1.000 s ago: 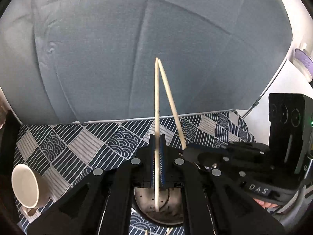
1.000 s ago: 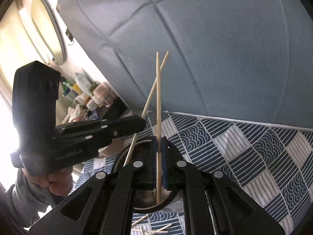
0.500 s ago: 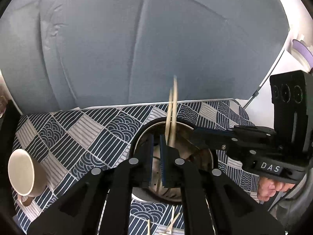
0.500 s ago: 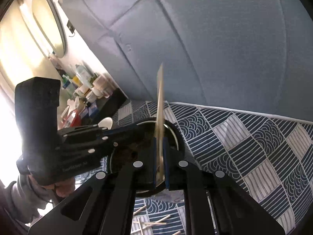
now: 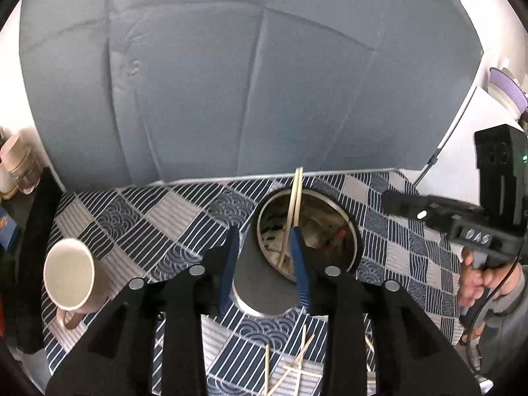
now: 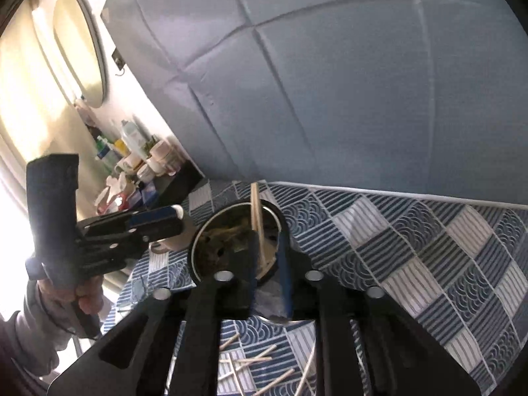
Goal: Organize utensils
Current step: 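Open the left tool over the holder while the right tool opens, dropping both chopsticks in, then move the left tool back down to the chopsticks while the right tool returns too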
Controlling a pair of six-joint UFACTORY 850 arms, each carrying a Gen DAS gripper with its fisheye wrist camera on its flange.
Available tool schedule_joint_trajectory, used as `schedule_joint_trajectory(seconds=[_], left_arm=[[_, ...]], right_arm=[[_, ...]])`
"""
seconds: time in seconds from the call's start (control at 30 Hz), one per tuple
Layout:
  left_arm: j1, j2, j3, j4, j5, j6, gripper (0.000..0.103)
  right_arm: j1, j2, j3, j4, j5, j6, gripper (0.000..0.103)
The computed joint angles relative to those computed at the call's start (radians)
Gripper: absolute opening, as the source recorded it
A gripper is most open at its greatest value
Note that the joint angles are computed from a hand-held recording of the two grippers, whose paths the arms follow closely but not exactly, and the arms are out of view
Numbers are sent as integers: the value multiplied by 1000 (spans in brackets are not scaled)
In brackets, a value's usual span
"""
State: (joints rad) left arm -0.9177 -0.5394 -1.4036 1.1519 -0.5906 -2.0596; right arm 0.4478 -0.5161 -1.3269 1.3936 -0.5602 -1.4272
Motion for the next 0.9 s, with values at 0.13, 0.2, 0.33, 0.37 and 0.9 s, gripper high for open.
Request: schedule_joint_trajectory(seconds=[0.13, 0.2, 0.33, 0.37, 0.9], left_arm=[[-9, 4, 19, -66, 7, 50, 51], [-12, 4, 31, -101, 20, 58, 57], [-19, 6, 53, -152, 44, 66, 65], [-23, 5, 57, -168, 45, 77, 65], [-78, -87, 38, -476, 22, 383, 76]], right_arm=[[-6, 35, 43, -21, 52, -7, 24], [-13, 48, 63, -22, 71, -1, 28], [-25, 76, 103, -3, 103, -9, 42], [-29, 83, 114, -3, 114, -6, 48], [-47, 66, 222, -387, 213, 346, 65]])
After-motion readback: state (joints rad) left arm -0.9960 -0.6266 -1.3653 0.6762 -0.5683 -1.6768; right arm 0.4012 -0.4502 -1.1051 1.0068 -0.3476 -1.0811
